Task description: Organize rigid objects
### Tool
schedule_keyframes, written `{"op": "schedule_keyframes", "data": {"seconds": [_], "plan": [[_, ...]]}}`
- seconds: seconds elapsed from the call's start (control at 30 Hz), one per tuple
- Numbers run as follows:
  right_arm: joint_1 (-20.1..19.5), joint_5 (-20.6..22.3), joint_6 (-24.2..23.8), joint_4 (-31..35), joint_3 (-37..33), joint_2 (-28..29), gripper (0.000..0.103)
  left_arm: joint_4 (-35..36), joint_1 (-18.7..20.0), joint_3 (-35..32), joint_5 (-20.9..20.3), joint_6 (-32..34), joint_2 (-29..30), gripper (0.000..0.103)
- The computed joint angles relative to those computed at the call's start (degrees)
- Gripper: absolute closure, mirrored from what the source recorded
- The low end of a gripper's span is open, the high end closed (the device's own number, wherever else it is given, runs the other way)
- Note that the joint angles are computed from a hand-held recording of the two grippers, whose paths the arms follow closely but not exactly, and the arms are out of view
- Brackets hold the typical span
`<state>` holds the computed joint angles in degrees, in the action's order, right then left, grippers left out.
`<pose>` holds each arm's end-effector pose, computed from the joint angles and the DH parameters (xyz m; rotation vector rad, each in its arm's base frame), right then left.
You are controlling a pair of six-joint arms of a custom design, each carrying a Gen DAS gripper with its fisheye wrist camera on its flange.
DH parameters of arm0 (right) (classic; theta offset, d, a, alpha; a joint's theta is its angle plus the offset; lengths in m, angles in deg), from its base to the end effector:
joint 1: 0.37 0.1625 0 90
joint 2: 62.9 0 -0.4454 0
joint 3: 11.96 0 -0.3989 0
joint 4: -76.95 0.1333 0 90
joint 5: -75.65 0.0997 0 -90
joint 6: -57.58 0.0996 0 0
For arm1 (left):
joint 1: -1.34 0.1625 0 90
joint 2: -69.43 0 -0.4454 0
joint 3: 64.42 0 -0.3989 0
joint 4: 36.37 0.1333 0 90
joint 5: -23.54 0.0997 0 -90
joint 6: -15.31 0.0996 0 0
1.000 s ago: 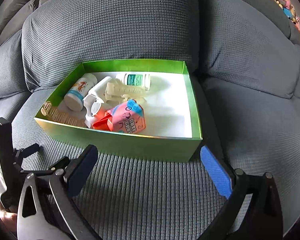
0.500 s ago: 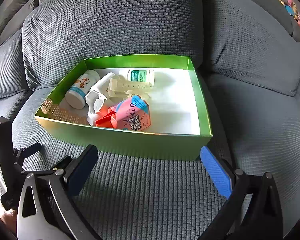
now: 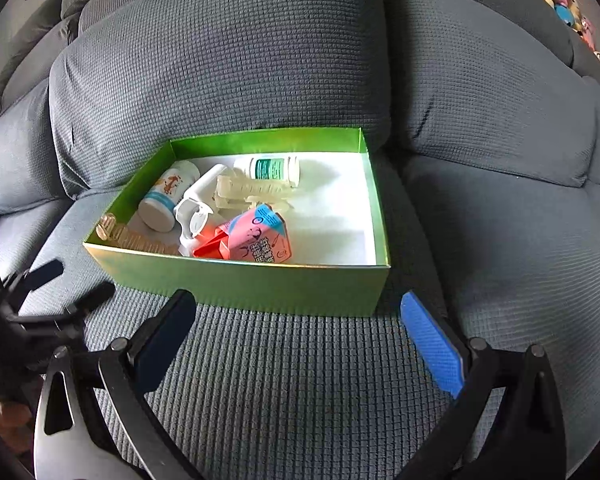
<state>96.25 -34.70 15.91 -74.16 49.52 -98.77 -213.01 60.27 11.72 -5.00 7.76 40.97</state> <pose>0.1967 -0.8390 0.2329 0.9098 -2.3880 0.6409 -0.2070 -0.7714 0.1055 -0.0043 2.1349 -1.1081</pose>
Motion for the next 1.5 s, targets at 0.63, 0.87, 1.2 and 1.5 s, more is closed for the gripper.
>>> {"op": "schedule_keyframes", "data": {"seconds": [0.63,0.87,1.2,1.5], "plan": [[0.1,1.1,0.4,-0.4,-1.1,-0.3,0.000,12.3,-6.3,-5.2,6.5,-4.6,-0.8,0.000],[0.3,1.1,0.0,-0.4,-1.2,0.0,0.000,13.8,-6.3,-4.4,6.9,-6.5,-1.3,0.000],[0.3,0.9,0.0,-0.6,-1.0,-0.1,0.000,16.1,-6.0,-4.5,6.3,-8.1,-1.4,0.000],[0.2,1.9,0.3,-0.5,-0.5,-0.5,0.000,11.6,-6.6,-3.7,6.5,-5.4,-1.4,0.098]]}}
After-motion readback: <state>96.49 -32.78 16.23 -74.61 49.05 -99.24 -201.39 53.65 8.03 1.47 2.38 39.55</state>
